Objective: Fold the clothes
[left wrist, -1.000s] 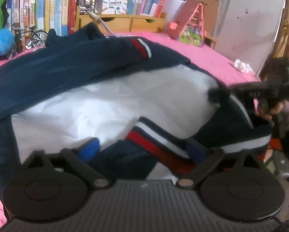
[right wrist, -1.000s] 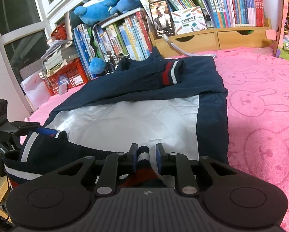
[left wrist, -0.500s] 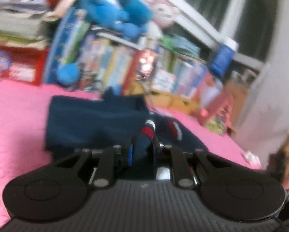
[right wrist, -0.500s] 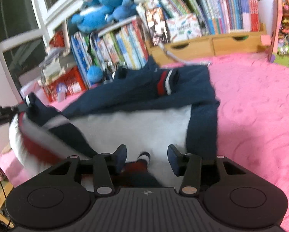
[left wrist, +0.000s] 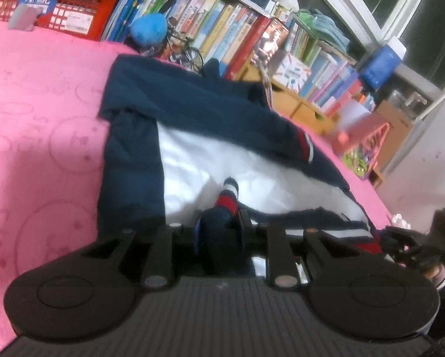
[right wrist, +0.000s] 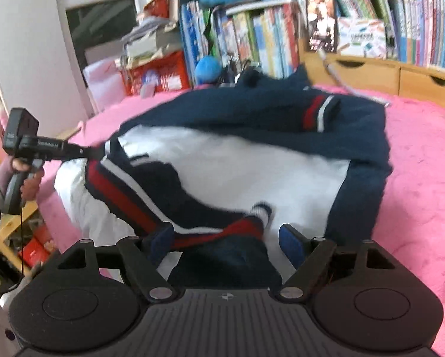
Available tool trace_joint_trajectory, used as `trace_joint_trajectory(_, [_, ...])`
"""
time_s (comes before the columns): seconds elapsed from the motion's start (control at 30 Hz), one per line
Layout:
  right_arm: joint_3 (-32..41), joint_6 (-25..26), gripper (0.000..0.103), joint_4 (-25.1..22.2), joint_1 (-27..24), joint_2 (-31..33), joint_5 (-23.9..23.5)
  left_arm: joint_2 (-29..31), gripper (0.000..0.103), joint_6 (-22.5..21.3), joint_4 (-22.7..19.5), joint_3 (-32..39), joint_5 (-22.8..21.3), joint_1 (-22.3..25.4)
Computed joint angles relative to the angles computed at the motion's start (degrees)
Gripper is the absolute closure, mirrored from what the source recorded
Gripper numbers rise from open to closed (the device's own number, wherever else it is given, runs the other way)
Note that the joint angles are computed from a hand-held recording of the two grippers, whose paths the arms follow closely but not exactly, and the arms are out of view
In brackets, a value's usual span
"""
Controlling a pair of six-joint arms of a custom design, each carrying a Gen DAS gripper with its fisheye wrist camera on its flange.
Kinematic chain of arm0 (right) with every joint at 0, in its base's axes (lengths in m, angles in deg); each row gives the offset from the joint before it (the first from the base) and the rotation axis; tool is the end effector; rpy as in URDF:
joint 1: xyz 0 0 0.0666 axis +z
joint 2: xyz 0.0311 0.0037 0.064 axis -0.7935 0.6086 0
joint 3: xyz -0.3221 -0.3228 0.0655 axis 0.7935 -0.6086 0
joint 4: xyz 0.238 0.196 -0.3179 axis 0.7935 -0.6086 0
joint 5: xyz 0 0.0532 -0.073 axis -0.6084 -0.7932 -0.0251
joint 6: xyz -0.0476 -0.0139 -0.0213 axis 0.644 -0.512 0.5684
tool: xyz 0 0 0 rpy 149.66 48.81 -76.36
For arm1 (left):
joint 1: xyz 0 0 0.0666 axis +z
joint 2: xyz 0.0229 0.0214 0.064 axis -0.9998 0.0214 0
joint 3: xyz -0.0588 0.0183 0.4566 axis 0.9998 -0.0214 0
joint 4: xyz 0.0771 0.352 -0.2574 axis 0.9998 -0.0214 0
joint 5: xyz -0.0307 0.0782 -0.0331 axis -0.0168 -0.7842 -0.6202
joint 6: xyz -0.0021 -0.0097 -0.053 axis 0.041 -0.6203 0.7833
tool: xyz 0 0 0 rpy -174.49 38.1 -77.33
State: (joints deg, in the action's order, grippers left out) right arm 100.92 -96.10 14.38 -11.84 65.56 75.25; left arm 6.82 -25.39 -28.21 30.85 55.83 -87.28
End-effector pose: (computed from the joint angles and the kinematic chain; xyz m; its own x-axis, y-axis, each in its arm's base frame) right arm 0.3170 0.2557 0.4164 -0.6208 0.1180 -0.7751 -0.1004 0.9685 0.2278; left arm 0.5748 -0.0138 0.4116 -0.6933 0.1335 -0.7082 0.6239 0.6030 -0.4972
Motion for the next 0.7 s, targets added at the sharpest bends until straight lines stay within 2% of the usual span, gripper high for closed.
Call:
trace_joint_trajectory(0.03, [-0.27, -0.64, 0.026, 0.45, 0.05, 0.05, -0.68, 0.09, 0.079, 0.0, -0.2, 0.18, 0.58, 0.35])
trace_joint_trajectory(0.07, [-0.83, -1.64, 0.03, 1.7, -0.12, -0.18, -1.46, 0.2, 0.079, 0.42, -0.42, 0.3, 1.35, 0.35])
trace_joint_trajectory(0.1, [-1.12, -2.66, 0.042, 2.38, -0.15, -0.4, -1.82, 0.64, 0.07, 0.47, -1.25, 0.69, 2.82, 0.49])
trace_joint_trajectory(0.13, [-0.92, -3.5, 0.048, 1.95, 0.01, -0.39, -1.59, 1.08, 0.063, 0.47, -2.13, 1.1, 4.28, 0.63])
trace_joint_trajectory(0.17, [-0.4, -4.47, 0.06, 0.94, 0.16, -0.18, -1.07, 1.29, 0.048, 1.06, -2.03, 1.2, 5.41, 0.47])
trace_joint_trajectory(0.2, [0.06, -5.38, 0.07, 0.11, 0.31, -0.01, -0.49, 1.49, 0.044, 1.69, -1.85, 1.27, 6.54, 0.3])
trace_joint_trajectory(0.23, [0.34, -6.1, 0.073, -0.15, 0.46, 0.02, 0.29, 1.69, 0.045, 2.36, -1.64, 1.34, 7.67, 0.13])
trace_joint_trajectory(0.3, [0.98, -7.32, 0.085, -0.73, 0.79, 0.05, 2.06, 0.52, 0.084, 5.49, 1.46, 0.82, 4.52, -0.71])
trace_joint_trajectory(0.37, [2.01, -5.97, 0.086, -0.68, 1.69, -0.55, 6.43, -0.22, 0.085, 9.97, 6.56, 0.76, 6.82, -0.5])
trace_joint_trajectory(0.4, [2.51, -4.84, 0.086, -0.19, 2.17, -0.97, 8.89, -0.74, 0.086, 14.13, 11.47, 0.23, 8.48, -0.22])
trace_joint_trajectory(0.47, [2.76, -2.1, 0.086, 3.22, 2.78, -2.18, 14.32, -1.98, 0.086, 24.5, 24.1, -0.82, 10.65, 0.36])
trace_joint_trajectory(0.53, [2.56, 1.51, 0.086, 8.55, 3.13, -3.32, 19.69, -2.28, 0.086, 28.25, 30.62, -1.46, 8.29, 0.34])
trace_joint_trajectory(0.6, [2.19, 3.88, 0.085, 12.78, 1.79, -3.24, 22.21, -2.42, 0.086, 31.2, 36.29, -1.86, 5.72, 0.29])
trace_joint_trajectory(0.63, [2.38, 3.92, 0.084, 13.13, 0.63, -2.76, 22.5, -2.43, 0.086, 30.94, 36.45, -1.31, 4.52, 0.38])
trace_joint_trajectory(0.67, [2.95, 1.95, 0.081, 10.81, -1.15, -1.79, 20.98, -1.67, 0.086, 29.45, 33.72, -0.99, 1.77, 0.03])
trace_joint_trajectory(0.7, [3.64, -0.15, 0.079, 8.08, -2.86, -0.66, 19.32, -0.81, 0.086, 26.97, 29.04, 0.04, -1.02, -0.21])
